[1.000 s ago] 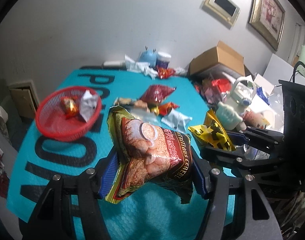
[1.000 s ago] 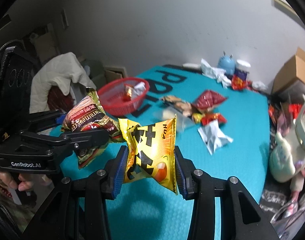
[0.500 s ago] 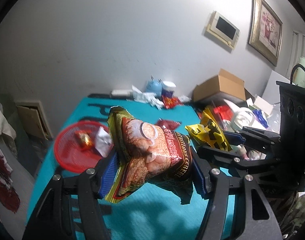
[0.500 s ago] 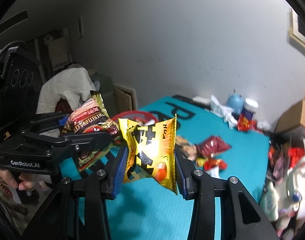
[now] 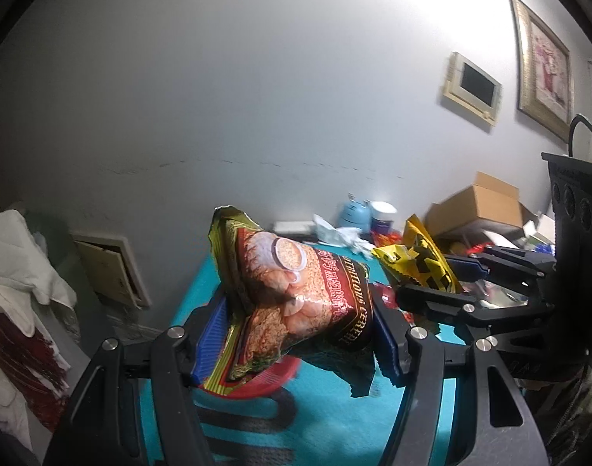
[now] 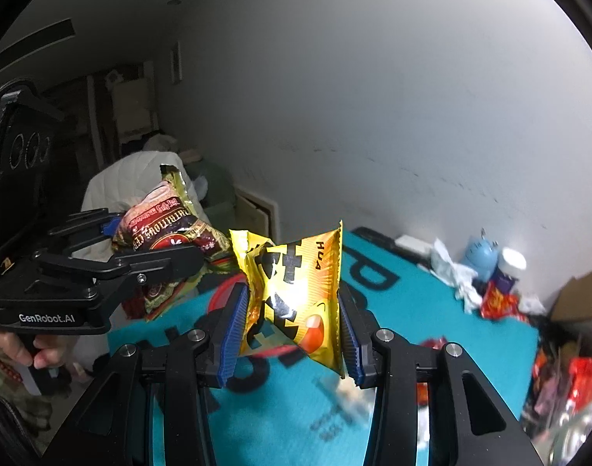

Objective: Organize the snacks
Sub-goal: 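Lift both held bags and carry them over the red basket, then open the right gripper to drop the yellow bag while the left drops the cereal bag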

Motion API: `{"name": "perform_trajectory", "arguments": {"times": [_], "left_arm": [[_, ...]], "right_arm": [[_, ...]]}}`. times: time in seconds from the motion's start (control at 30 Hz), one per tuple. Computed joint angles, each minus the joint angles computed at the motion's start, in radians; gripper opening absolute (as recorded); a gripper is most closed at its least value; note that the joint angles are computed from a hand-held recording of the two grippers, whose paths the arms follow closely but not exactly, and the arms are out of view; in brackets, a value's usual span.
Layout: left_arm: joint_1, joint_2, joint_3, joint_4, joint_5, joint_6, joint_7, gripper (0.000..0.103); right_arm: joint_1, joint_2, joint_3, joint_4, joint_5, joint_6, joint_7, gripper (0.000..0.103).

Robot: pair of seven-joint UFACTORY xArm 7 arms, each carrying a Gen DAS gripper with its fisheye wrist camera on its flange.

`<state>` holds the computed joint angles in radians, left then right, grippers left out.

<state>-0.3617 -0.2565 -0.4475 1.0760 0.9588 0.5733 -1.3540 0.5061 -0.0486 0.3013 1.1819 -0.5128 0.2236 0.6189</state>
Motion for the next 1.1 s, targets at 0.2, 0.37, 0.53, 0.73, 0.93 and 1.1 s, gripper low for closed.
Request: {"name": "perform_trajectory", "arguments": {"times": [0.2, 0.37, 0.53, 0.73, 0.93, 1.1], "left_arm": [[0.032, -0.005, 0.018, 0.002, 0.023, 0.067, -0.012, 0.064], [0.044, 0.01, 0.038, -0.006, 0.026, 0.103, -0.025, 0.064], [0.042, 0.044, 0.071, -0.018, 0.018, 0.122, -0.046, 0.064], [0.021, 0.113, 0.11, 0.004, 0.003, 0.164, -0.04, 0.064], [-0.011, 0.19, 0.161, 0.023, -0.013, 0.147, -0.053, 0.064], [-0.044, 0.251, 0.196, 0.049, -0.053, 0.142, -0.015, 0.064]], "right_arm": [[0.044, 0.127, -0.03, 0.132, 0.007, 0.009, -0.04, 0.043], [0.104, 0.234, -0.081, 0.243, 0.02, 0.036, -0.06, 0.043], [0.155, 0.337, -0.13, 0.344, 0.056, 0.055, -0.091, 0.043], [0.16, 0.444, -0.131, 0.424, 0.166, 0.055, -0.197, 0.043], [0.146, 0.5, -0.118, 0.467, 0.271, 0.078, -0.319, 0.043], [0.153, 0.518, -0.129, 0.476, 0.308, 0.093, -0.368, 0.043]]}}
